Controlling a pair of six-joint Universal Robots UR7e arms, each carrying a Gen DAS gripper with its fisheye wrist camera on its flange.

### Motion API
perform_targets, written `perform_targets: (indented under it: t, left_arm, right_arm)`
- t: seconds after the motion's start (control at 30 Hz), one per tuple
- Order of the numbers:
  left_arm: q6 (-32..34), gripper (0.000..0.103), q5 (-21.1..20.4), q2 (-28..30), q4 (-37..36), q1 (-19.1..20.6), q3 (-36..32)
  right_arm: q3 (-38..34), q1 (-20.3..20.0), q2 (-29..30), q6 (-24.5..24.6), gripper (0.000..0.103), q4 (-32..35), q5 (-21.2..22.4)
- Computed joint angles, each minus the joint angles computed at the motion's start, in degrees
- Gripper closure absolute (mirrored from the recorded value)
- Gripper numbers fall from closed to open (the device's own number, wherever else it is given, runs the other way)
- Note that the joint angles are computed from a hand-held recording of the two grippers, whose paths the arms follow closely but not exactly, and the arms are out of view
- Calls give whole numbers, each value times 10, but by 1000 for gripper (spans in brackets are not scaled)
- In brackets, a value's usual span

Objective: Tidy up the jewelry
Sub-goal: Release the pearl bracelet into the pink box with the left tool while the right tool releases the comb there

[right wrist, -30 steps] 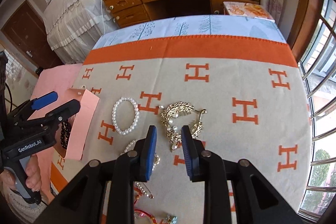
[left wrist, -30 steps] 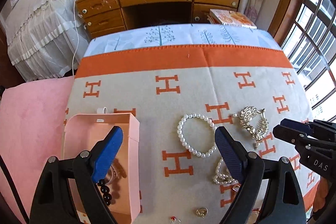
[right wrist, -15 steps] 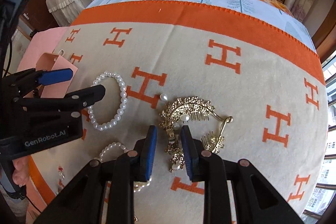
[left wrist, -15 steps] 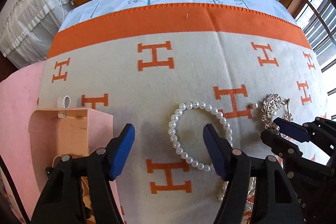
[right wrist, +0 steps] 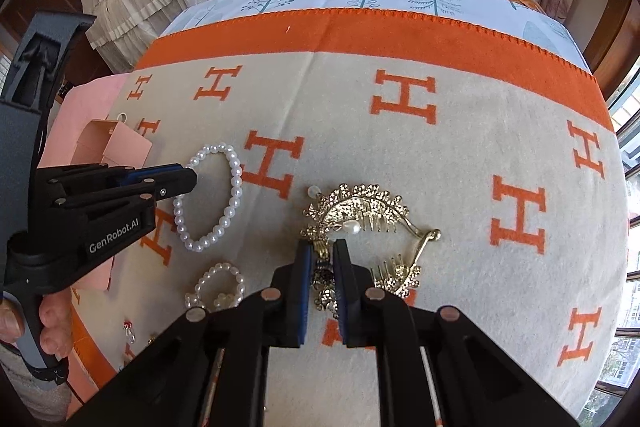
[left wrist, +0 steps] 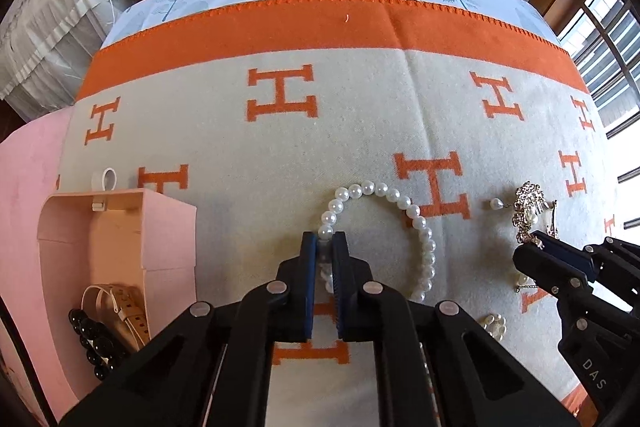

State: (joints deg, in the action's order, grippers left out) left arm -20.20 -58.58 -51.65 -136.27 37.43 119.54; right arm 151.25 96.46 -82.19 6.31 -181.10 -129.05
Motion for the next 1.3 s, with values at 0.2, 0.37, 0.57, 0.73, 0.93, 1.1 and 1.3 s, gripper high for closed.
perform_targets:
  t: [0.2,0.37,0.57,0.73,0.93,1.1,1.3]
  left_arm:
    - [-6,98,-1,-64,-44,-30,49]
    - [13,98,17,-137,-37,-50,70]
    - [31,98,49,-207,-5,-42,73]
    - [46,98,68,-214,-3,-6,63]
    - [56,98,99,-186,-37,51,61]
    - [69,96,120,-168,-61,94,58]
    - [86,57,34,-197,-24,133,52]
  right_arm:
    - [1,37,-9,17,92,10,-23]
    - [-9,93,-15,40,92,24,-44]
    - [-35,164,8,61,92,36,-54]
    - [-60,212,40,75,92,48,-59]
    - [-83,257,65,94,92,78,-75]
    - [-100,280,79,108,92,103,-89]
    - [-129,290,110,109,92,115,-85]
